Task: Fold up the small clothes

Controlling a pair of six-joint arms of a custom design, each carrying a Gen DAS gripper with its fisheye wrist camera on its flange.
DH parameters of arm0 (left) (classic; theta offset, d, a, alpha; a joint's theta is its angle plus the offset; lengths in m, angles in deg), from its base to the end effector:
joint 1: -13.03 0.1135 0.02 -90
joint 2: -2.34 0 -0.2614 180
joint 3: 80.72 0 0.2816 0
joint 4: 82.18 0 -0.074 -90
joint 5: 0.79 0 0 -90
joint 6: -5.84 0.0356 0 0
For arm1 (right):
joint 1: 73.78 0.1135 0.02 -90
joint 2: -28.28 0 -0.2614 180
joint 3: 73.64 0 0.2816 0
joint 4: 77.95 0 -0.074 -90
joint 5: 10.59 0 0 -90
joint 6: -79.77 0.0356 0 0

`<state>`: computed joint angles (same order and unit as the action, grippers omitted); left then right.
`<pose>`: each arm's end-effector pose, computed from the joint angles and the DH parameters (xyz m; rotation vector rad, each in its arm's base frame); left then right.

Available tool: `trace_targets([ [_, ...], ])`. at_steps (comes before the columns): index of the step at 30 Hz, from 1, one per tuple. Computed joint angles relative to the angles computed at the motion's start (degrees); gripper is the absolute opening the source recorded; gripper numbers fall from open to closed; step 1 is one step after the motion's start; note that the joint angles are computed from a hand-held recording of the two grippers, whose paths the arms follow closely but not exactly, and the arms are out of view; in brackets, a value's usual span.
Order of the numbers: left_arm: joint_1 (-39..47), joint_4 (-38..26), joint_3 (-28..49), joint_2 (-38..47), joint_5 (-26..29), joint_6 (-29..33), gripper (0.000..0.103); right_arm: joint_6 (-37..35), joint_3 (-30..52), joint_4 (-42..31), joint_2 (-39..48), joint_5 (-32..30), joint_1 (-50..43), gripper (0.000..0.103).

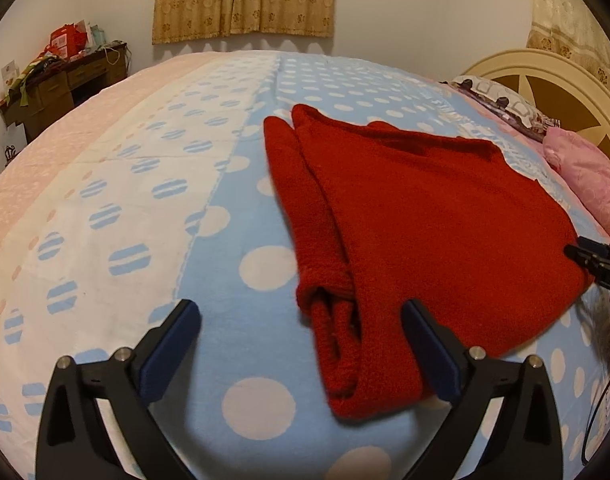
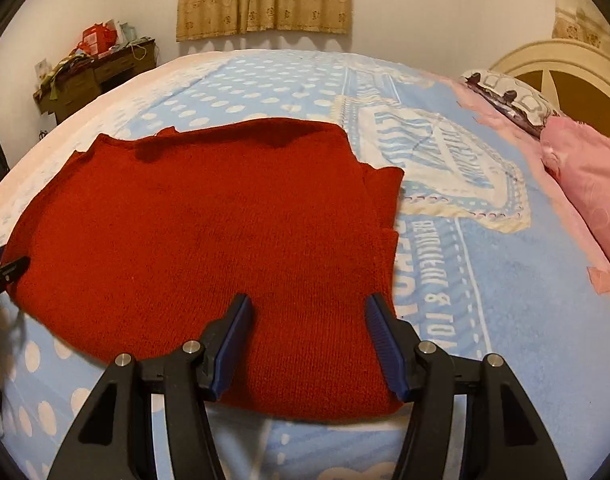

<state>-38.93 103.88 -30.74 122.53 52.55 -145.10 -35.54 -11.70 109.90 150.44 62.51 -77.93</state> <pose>0.1964 -0.2165 -0.0178 -0.3653 2.3492 -0.0193 0.3648 -0.0161 0.0048 -0.5676 2.3684 0.1388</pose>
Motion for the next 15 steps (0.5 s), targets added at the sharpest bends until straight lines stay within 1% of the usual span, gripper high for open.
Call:
trace_targets([
  [2, 0.1, 0.7, -0.2, 0.1, 0.0, 0.2, 0.103, 0.0, -0.3, 0.2, -0.3, 1.3, 0.6, 0.06],
  [4, 0.0, 0.6, -0.2, 0.1, -0.1, 0.2, 0.103, 0.5, -1.4, 0.8, -1.7, 4.7, 2.4, 0.06],
  [7, -0.3, -0.3, 0.1, 0.3, -0.6, -0.2, 0.103, 2.4, -4.0, 2.0, -4.6, 8.2, 5.1, 0.06],
  [9, -0.6, -0.8, 0.2, 0.3, -1.0, -0.7, 0.103, 2.4, -6.0, 2.1, -6.8, 6.5, 6.9, 0.06],
  [11, -0.5, -0.1, -0.1, 0.2, -0.9, -0.6, 0.103, 1.3, -7.7, 3.3, -7.6, 7.4, 9.9, 0.06],
  [13, -0.3, 0.0, -0.1, 0.2, -0.6, -0.4, 0.103, 0.6, -8.2, 4.3, -6.3, 8.6, 12.7, 0.06],
  [15, -0.4, 0.1, -0.1, 0.2, -0.7, -0.4, 0.103, 1.6, -8.6, 6.5, -4.8, 9.3, 13.3, 0.06],
])
